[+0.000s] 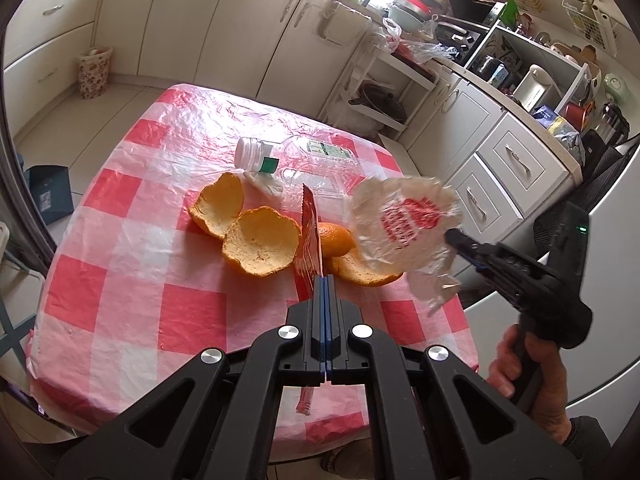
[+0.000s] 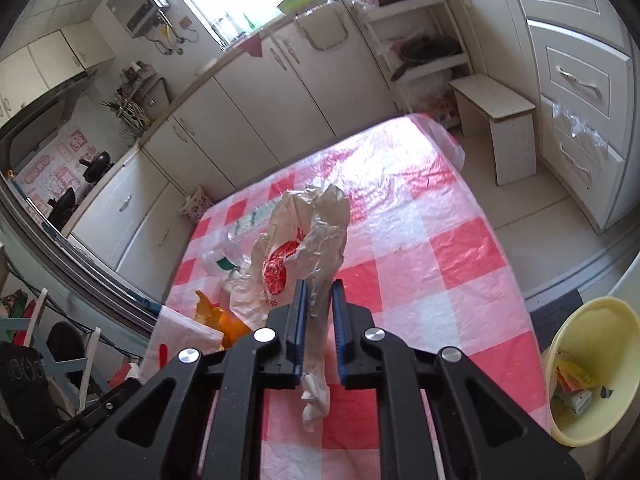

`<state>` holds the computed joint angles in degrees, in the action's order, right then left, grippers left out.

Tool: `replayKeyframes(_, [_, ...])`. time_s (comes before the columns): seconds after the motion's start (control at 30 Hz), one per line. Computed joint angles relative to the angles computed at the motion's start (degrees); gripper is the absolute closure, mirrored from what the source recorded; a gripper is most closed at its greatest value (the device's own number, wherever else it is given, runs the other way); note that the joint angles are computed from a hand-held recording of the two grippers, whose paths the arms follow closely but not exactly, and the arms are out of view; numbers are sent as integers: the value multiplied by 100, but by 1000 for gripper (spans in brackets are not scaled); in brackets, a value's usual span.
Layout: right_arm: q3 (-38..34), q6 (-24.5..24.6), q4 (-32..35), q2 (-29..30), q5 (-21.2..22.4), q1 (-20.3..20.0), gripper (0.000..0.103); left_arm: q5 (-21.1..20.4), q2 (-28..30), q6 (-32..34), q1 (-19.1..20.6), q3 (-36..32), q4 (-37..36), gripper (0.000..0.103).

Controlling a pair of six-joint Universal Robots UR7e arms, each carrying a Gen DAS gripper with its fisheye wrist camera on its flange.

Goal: Collect trash
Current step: 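Carry both bags to the yellow bin and open both tools over it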

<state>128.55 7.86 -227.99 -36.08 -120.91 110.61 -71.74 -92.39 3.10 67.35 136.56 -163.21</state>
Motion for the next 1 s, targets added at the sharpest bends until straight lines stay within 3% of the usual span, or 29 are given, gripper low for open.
replayKeyframes(0.37, [475,-102,-752,-261,142,-21,91,74,69,-29,-41,55,-94,103])
replayKeyframes(0.57, [689,-280,-922,-389,-109,33,91,50,37,-24,-46,68,-131,103])
replayKeyframes(1.0, [1638,-291,-1926,-874,-629,-262,91,-291,-17,-2,93,-7,-198,103])
